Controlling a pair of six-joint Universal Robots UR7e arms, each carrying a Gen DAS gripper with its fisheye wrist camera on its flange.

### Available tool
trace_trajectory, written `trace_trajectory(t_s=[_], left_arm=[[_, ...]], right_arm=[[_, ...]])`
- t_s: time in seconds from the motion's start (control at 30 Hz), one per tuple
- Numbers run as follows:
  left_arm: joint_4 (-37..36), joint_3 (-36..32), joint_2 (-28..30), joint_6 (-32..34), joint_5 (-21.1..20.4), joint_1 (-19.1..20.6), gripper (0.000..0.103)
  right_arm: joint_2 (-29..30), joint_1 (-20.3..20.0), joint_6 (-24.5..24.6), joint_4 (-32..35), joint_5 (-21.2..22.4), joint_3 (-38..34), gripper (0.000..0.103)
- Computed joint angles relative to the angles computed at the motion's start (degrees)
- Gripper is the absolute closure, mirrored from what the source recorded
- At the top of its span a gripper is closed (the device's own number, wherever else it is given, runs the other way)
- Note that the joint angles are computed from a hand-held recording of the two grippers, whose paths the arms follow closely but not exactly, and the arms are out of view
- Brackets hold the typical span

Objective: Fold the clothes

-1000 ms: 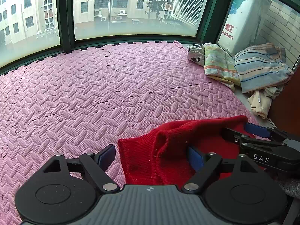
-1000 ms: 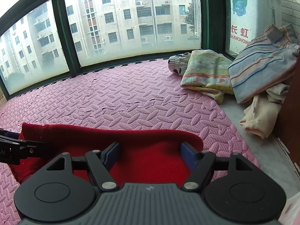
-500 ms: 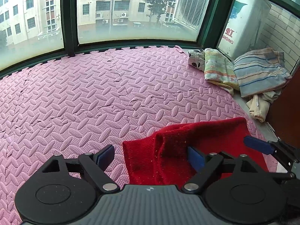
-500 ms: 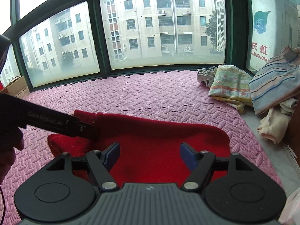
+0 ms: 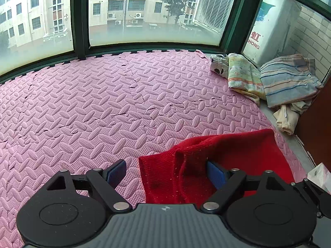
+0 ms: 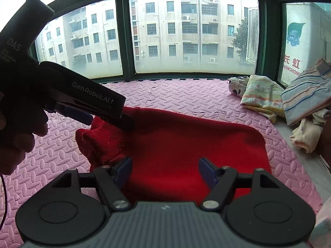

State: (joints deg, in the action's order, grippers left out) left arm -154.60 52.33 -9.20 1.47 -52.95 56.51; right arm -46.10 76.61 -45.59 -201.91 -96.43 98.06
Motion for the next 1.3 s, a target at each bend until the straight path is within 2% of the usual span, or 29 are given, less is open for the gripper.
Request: trace_trajectory(t_s=[0.33, 0.47, 0.7, 0.8, 0.9, 1.13, 1.3], left_arm=[[-0.9, 1.5, -0.6, -0.6, 0.9, 0.2, 0.015], [-1.2, 1.9, -0.6, -0.3, 1.5, -0.1, 0.015], [-2.7, 3.2, -0.9, 1.2, 2.5, -0.6, 0.012], [-3.2, 4.0, -1.1, 1.4, 2.8, -0.8, 0.011], [-4.0, 4.7, -1.2, 1.9, 3.3, -1.1, 0.007], [-5.9, 6.0, -1.4, 3.0, 4.5, -1.7, 0.0], [-6.2, 6.8, -1.6, 3.2, 5.2, -1.8, 0.0]], right_arm=[[-3.2, -2.4, 2.5, -5.2, -1.9, 5.5, 0.03], [-2.6, -2.3, -0.1, -6.2, -2.6, 5.6, 0.03], [-4.0, -2.5, 2.9, -7.8, -0.9, 5.7, 0.03], [-3.6, -2.7, 3.1, -7.6, -2.5, 5.1, 0.029], [-3.3, -3.1, 3.8, -6.2, -3.4, 4.7, 0.025], [-3.6, -3.2, 4.0, -6.8, -2.8, 5.2, 0.023], [-3.9, -3.3, 3.4, -6.9, -2.3, 5.7, 0.02]])
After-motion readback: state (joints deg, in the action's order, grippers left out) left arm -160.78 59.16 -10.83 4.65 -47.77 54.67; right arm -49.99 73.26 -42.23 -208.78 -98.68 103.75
